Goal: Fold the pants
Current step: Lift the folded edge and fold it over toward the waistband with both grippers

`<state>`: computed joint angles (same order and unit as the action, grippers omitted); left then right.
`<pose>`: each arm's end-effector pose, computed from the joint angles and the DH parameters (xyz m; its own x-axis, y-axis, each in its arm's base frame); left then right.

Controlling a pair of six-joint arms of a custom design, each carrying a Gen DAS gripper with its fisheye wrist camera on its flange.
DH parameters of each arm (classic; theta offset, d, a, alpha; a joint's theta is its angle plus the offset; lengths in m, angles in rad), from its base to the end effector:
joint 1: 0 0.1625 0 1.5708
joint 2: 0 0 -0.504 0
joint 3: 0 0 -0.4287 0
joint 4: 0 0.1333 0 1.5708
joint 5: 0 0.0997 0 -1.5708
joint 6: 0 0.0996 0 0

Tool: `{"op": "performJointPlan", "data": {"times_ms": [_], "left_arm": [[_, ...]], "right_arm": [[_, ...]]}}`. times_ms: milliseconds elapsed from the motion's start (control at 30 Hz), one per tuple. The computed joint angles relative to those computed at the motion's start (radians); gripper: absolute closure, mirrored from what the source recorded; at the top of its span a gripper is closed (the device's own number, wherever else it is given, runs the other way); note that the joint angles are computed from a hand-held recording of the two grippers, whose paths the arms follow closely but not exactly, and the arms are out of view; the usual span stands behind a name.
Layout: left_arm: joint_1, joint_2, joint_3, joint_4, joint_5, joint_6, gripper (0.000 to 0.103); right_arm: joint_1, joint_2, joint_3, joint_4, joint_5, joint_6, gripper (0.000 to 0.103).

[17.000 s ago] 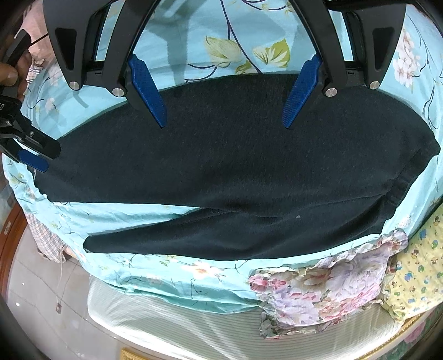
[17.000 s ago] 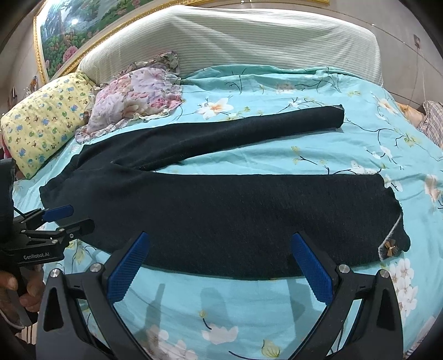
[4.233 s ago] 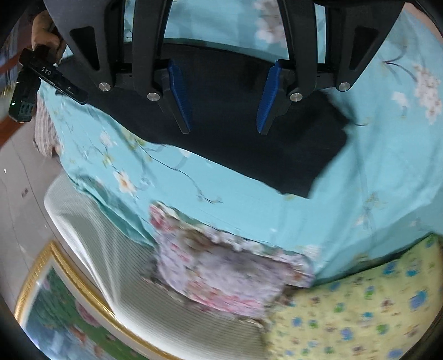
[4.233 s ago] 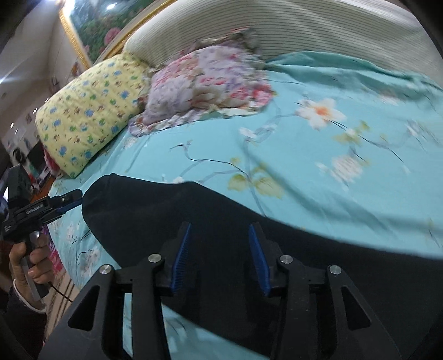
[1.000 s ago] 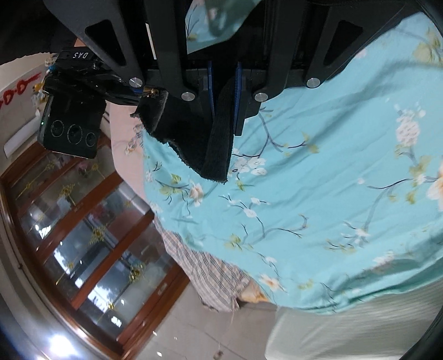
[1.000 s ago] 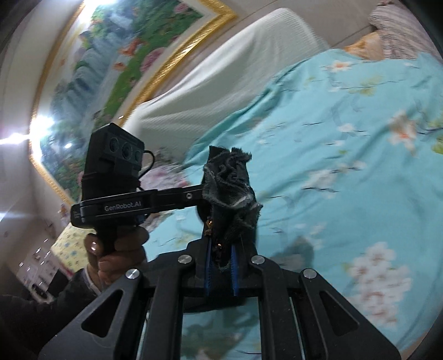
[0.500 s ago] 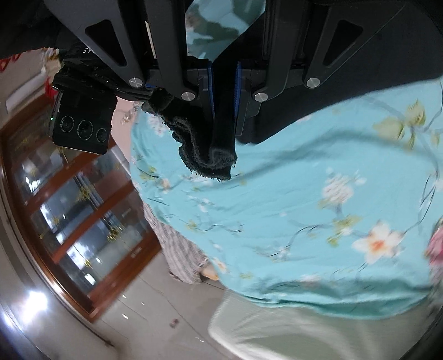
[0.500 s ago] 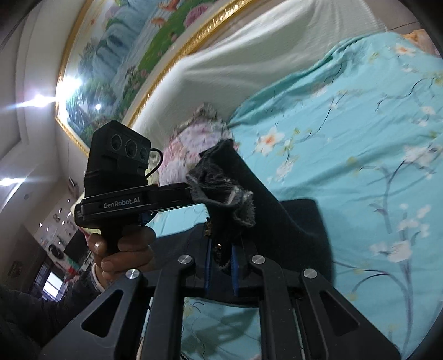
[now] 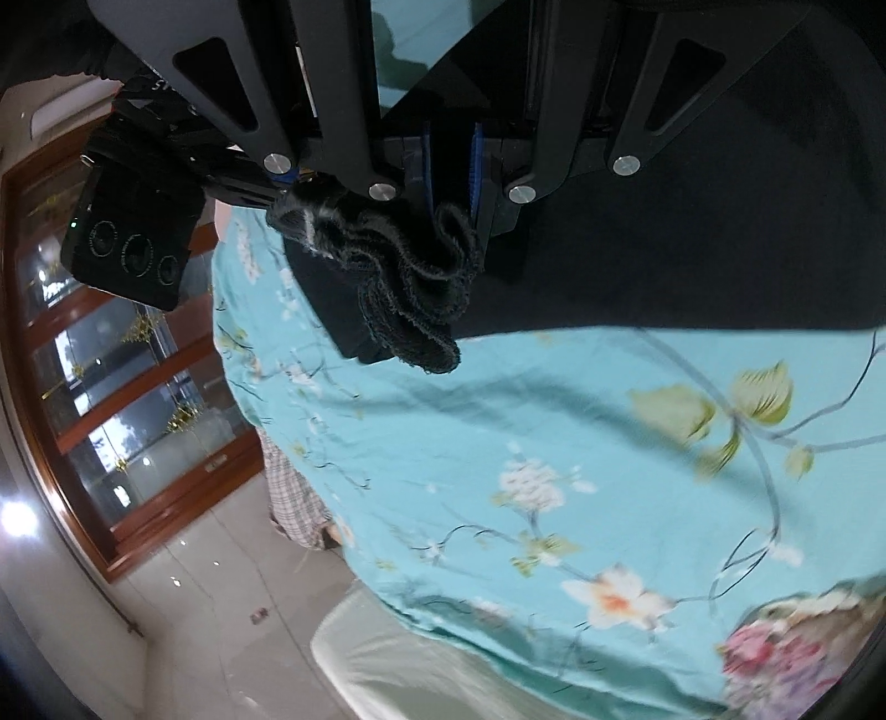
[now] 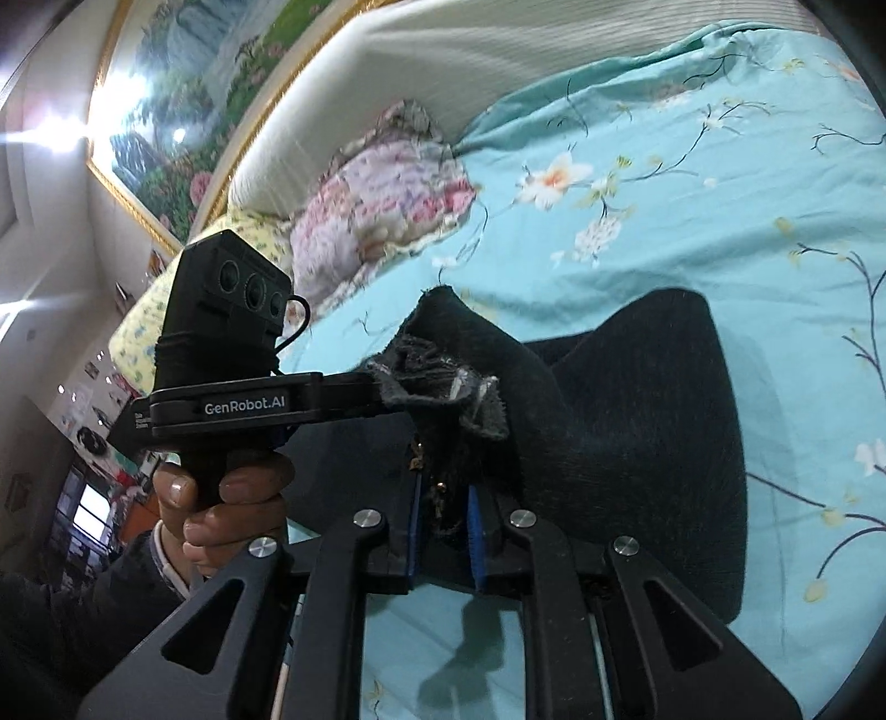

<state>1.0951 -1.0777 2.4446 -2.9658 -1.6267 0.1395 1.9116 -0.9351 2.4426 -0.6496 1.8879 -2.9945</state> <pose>-0.0824 -0.4388 0.0900 -0.8146 0.5777 0.0514 0.5766 0.8162 -0.0356 0.2009 -0.2607 0.0034 -0.9903 -0.0195 0.1375 -0.1089 0.7236 -0.6815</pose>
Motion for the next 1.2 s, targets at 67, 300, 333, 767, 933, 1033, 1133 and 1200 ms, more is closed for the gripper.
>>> {"op": "performJointPlan", "data": {"times_ms": [67,300,333,767,933,1033,1133,1200], "left_arm": [[0.011,0.0,0.002,0.002,0.006,-0.008,0.096],[0.031,-0.026,0.032,-0.033,0.037,-0.043,0.095],[0.024,-0.033,0.044,-0.052,0.061,-0.051,0.095],[0.01,-0.146,0.139,-0.164,0.188,-0.152,0.09],[0.017,-0.212,0.179,-0.198,0.227,-0.213,0.086],[0.026,-0.271,0.207,-0.217,0.252,-0.252,0.081],[0.042,-0.324,0.221,-0.216,0.265,-0.276,0.077],[0.055,-0.371,0.234,-0.205,0.272,-0.29,0.077]], "right_arm": [[0.003,0.013,-0.01,0.014,0.005,-0.002,0.08],[0.026,0.046,-0.045,0.062,0.017,-0.012,0.061],[0.028,0.049,-0.048,0.068,0.016,-0.013,0.06],[0.057,0.061,-0.081,0.118,-0.007,-0.022,0.057],[0.082,0.05,-0.095,0.135,-0.007,-0.024,0.057],[0.094,0.047,-0.108,0.148,-0.008,-0.03,0.056],[0.101,0.052,-0.128,0.167,-0.014,-0.036,0.054],[0.104,0.059,-0.142,0.179,-0.022,-0.043,0.053]]}}
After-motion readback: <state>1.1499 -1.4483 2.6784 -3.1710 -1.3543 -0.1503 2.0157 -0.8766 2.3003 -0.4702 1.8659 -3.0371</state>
